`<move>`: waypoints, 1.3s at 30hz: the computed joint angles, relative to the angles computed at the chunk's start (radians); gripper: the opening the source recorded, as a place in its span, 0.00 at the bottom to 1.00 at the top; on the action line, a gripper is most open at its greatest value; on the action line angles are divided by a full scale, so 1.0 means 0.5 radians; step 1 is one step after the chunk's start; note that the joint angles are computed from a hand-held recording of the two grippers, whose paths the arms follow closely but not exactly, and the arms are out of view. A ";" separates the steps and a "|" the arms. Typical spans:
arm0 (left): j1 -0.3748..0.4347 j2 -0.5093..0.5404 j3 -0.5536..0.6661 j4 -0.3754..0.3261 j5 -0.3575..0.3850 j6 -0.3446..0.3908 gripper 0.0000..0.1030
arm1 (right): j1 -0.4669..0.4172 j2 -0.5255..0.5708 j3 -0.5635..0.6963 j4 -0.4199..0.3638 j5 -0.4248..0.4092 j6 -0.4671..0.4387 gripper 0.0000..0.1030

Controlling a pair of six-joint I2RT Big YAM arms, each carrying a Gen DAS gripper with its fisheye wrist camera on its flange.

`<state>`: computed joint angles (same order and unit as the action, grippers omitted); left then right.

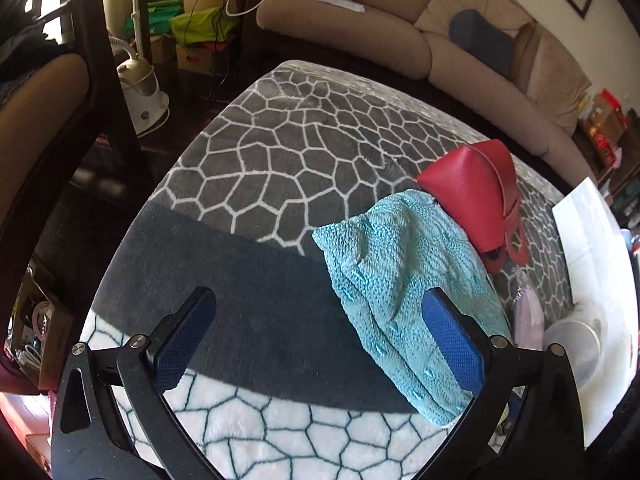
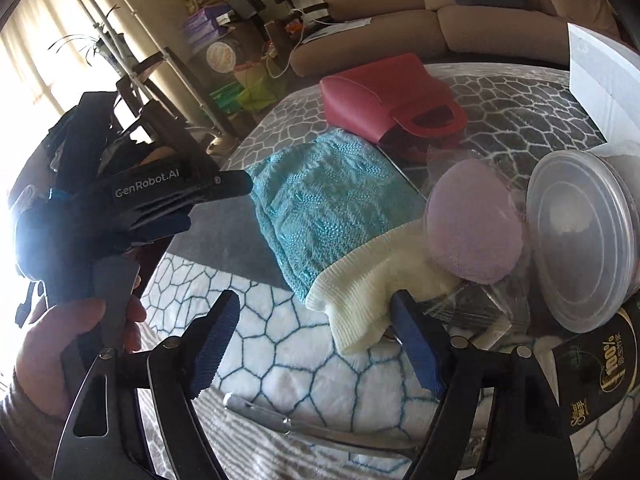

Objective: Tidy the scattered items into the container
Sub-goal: 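Grasp the teal knitted cloth with the right tool and lift it, then carry the teal cloth over the white box with the right tool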

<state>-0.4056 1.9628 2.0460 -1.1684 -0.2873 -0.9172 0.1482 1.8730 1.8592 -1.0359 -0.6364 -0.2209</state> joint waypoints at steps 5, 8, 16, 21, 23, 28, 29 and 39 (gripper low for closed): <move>0.048 0.030 -0.019 0.155 0.051 -0.002 1.00 | -0.015 0.032 0.005 0.085 0.034 0.024 0.47; 0.054 0.153 0.124 0.063 0.134 -0.027 1.00 | -0.031 0.062 0.019 0.081 0.041 0.010 0.35; -0.003 0.242 0.308 -0.001 0.095 -0.025 0.29 | -0.011 0.039 0.006 0.077 0.114 -0.114 0.32; -0.027 0.142 0.260 0.041 0.079 -0.003 0.18 | -0.039 0.023 -0.002 0.061 0.066 -0.114 0.19; -0.032 0.061 0.176 0.082 0.088 -0.022 0.17 | -0.045 -0.002 -0.015 0.048 0.047 -0.145 0.15; -0.073 -0.117 0.065 0.070 0.075 -0.051 0.16 | -0.047 -0.098 -0.052 -0.026 -0.006 -0.206 0.15; -0.086 -0.153 0.054 0.061 0.061 -0.060 0.16 | -0.046 -0.124 -0.062 -0.041 -0.012 -0.212 0.15; -0.295 -0.277 0.478 -0.325 -0.081 -0.028 0.15 | -0.111 -0.386 -0.135 -0.228 -0.126 -0.210 0.62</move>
<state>-0.5533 1.8241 2.2848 -1.3309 -0.3277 -0.9314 0.0926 1.6802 1.7918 -1.1501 -0.6993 -0.3258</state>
